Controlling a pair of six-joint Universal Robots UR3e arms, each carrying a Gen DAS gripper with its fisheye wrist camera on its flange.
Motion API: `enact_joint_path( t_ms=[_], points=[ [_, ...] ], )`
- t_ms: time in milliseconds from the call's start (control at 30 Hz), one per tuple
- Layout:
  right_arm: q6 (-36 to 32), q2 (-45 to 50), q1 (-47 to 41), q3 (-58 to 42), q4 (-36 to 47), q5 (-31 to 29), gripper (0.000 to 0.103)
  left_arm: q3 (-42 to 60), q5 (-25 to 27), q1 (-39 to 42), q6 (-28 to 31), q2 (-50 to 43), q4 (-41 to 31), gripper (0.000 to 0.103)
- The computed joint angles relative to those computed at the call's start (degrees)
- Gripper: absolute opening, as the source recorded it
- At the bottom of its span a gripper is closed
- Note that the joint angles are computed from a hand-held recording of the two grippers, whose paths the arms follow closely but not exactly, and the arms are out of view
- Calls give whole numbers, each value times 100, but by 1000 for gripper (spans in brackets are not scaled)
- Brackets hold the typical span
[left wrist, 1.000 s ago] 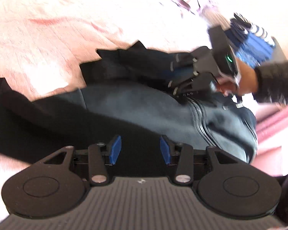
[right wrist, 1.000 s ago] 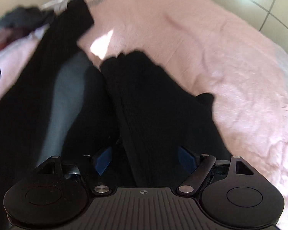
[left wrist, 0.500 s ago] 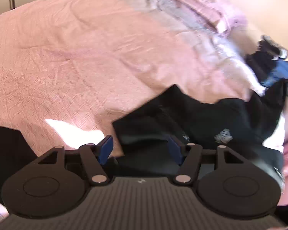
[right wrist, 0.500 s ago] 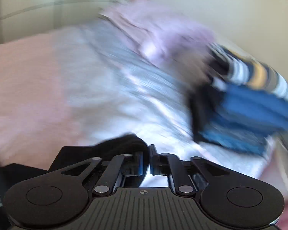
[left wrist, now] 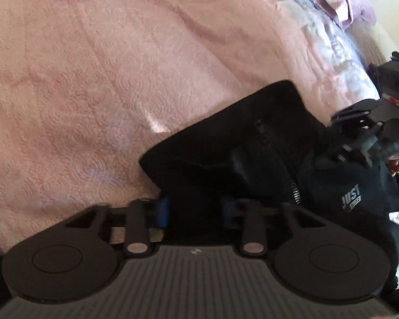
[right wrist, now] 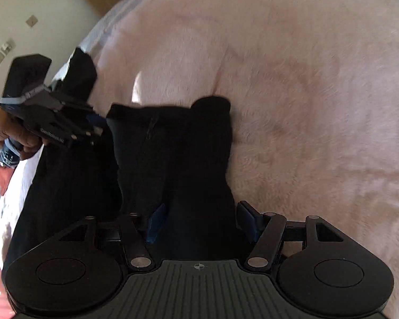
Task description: Fold clothes
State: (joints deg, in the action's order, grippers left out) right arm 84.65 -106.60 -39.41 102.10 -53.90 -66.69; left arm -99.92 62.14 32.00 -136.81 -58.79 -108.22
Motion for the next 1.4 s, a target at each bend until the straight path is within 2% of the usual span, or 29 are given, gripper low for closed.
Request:
enact_joint_path(
  t_ms=[33, 67, 133, 200, 267, 367, 433, 500, 600, 633, 700, 733, 767, 800, 833, 900, 933, 1033, 1133, 1200, 1300, 1333, 1367, 1400],
  points=[
    [338, 407, 290, -106, -165, 29, 6, 86, -99, 103, 66, 69, -184, 4],
    [506, 634, 339, -419, 50, 57, 6, 394, -344, 334, 317, 152, -654, 3],
    [267, 824, 92, -1305, 787, 201, 5, 1289, -926, 713, 780, 108, -1526, 4],
    [-5, 1079, -317, -2505, 1776, 509, 4, 2317, -1489, 677, 728, -360, -1804, 4],
    [-241, 1390, -456, -3704, 2538, 939, 5, 3171, -1674, 51, -46, -1118, -1030, 4],
    [-352, 2107, -18, -5389, 3134, 1248, 5, 4170, -1453, -902, -985, -2387, 283, 4],
    [-99, 2314, 312, -5639, 2869, 1457, 5, 4576, -1092, -1382, -1357, -3024, 954, 4],
    [428, 2262, 619, -5101, 1933, 1730, 5, 4611, -857, -1620, -1743, -3400, 1606, 4],
    [810, 2668, 703, -5138, 1236, 2065, 5, 3837, -464, -1763, -2310, -3442, 2941, 5],
    [929, 2814, 712, -5206, 1047, 2181, 5, 3585, -152, -1872, -2555, -3475, 3380, 8],
    [1259, 2967, 938, -4895, 427, 2363, 6, 3144, 626, -2016, -3152, -3533, 3822, 17],
    [1547, 3026, 1056, -4738, 81, 2262, 17, 2959, 881, -2036, -3330, -3454, 3869, 18],
    [1767, 2893, 1055, -4341, -373, 2191, 36, 2788, 1133, -2057, -3508, -3385, 3903, 18],
    [1984, 2679, 1018, -3801, -927, 2159, 39, 2625, 1383, -2079, -3689, -3324, 3930, 18],
    [1929, 2466, 810, -3458, -1001, 2250, 42, 2453, 1407, -2069, -3605, -3129, 3899, 20],
    [1553, 2209, 258, -3234, -550, 2327, 48, 2141, 1448, -2046, -3430, -2744, 3809, 25],
    [1325, 2096, -82, -3224, -288, 2190, 52, 2187, 1444, -2188, -3379, -2645, 3658, 30],
    [472, 1691, -1478, -3309, 603, 1619, 53, 2456, 1379, -2719, -3273, -2531, 3275, 32],
    [-216, 1626, -3177, -3909, 1538, 1021, 53, 2862, 1131, -3417, -3144, -2748, 3119, 35],
    [-620, 1905, -4273, -4751, 2113, 681, 54, 3166, 1015, -4135, -3072, -3043, 3182, 39],
    [-714, 2473, -5576, -5942, 2582, 259, 56, 3960, 686, -5120, -2775, -3864, 3179, 41],
    [-650, 2802, -5935, -6429, 2732, 159, 61, 4231, 671, -5443, -2741, -4157, 3184, 42],
    [-572, 2995, -6182, -6676, 2750, 43, 67, 4532, 690, -5740, -2884, -4435, 3115, 42],
    [-484, 3078, -6408, -6727, 2640, -54, 69, 4883, 697, -6023, -3019, -4739, 3023, 42]
  ],
)
